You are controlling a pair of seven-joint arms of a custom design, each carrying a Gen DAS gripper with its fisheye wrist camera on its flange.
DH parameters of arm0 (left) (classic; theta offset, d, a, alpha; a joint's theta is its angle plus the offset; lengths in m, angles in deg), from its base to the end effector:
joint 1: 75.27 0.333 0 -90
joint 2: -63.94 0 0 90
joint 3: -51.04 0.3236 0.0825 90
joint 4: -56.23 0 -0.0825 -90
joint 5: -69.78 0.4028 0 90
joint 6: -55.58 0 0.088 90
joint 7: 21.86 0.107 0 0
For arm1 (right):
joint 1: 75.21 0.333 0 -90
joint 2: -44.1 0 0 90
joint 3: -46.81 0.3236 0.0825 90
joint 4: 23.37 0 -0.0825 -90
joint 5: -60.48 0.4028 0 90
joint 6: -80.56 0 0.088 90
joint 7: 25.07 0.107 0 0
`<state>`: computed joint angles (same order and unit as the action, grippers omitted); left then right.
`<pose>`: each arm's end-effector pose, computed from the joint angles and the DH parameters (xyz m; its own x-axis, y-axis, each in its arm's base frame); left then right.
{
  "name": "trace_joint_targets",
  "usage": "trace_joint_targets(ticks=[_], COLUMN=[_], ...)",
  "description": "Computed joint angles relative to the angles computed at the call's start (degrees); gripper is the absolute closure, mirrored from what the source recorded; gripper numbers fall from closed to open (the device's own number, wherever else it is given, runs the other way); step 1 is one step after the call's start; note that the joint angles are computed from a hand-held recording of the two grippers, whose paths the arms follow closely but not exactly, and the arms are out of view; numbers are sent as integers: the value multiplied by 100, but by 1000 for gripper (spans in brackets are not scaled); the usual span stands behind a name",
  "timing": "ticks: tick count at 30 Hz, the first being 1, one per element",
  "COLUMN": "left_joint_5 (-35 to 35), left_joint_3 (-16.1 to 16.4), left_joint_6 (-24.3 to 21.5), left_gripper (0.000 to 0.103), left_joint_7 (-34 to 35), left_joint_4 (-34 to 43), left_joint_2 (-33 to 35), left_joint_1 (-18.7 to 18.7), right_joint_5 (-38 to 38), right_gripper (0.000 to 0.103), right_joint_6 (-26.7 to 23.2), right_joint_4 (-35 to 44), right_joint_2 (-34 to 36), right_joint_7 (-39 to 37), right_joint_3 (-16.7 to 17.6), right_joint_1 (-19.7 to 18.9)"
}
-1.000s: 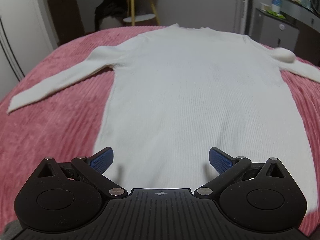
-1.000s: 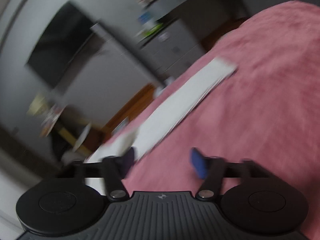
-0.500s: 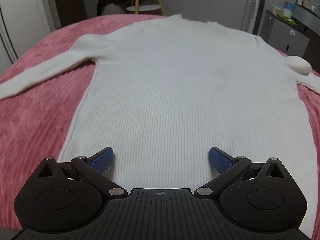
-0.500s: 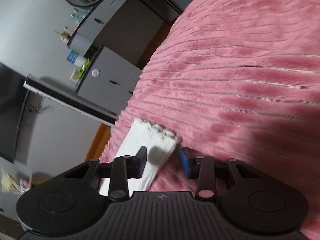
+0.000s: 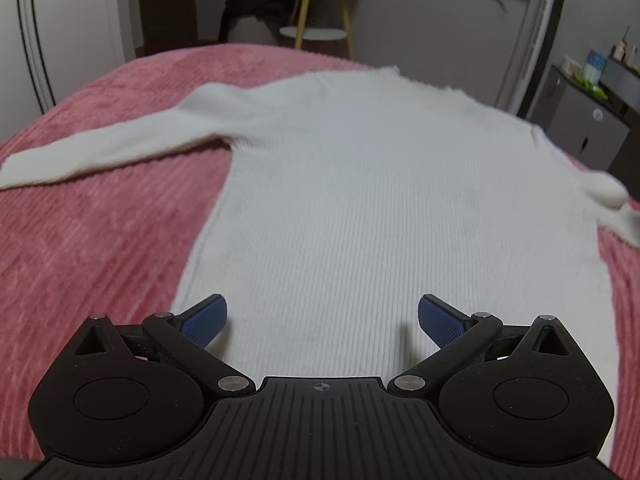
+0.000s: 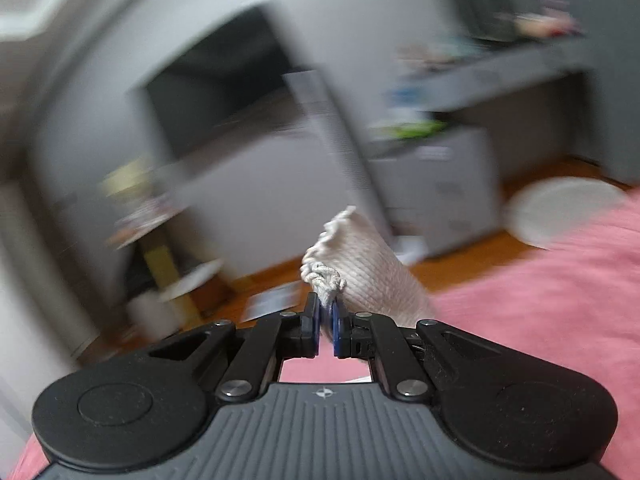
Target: Fold small clothes
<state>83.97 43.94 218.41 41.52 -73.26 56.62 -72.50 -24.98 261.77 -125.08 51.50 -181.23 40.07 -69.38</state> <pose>0.5586 -0.0572 0.4939 0.1433 -0.9865 0.0799 -0.7374 -0.1602 -0.6562 0.6339 0.0840 0.5609 -0.1502 -0.8843 -0.4422 -0.2884 0.4670 -0.8359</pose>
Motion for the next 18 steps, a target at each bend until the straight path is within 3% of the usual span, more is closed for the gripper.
trace_joint_targets(ticks=[1,3,5,7,8,10,14,16,18], left_joint_5=[-48,-96,-274,-783,-1112,-1581,-2017,-2293,-2812], left_joint_3=[27,59,100,177,207,201,45,-76,-260], left_joint_6=[65,179,160,56,30,53,-79,-223,-502], left_gripper=[0,0,0,0,0,0,0,0,0], left_joint_7=[38,109,320,840,1168,1665,2147,2438,2830], left_joint_4=[9,82,253,468,571,796,1472,1843,2271], left_joint_2=[-10,21,121,243,313,497,1066,1383,1713], left_joint_1=[-1,15,-24,-152,-222,-305,-381,-388,-329], right_joint_5=[-383,-287,725,2147,2529,2709,2331,2520,2156], right_gripper=[98,98,97,86,85,85,85,85,85], right_joint_6=[101,208,-4,-614,-985,-1478,-2367,-2523,-2442], right_joint_4=[234,553,615,566,535,359,-337,-498,-693], right_joint_2=[131,435,720,928,949,843,343,291,180], right_joint_7=[301,101,-1036,-2728,-3038,-2734,-1522,-1912,-1575], right_joint_3=[73,303,598,1212,1364,1223,719,638,483], right_joint_1=[137,334,516,447,511,801,1393,1408,1437])
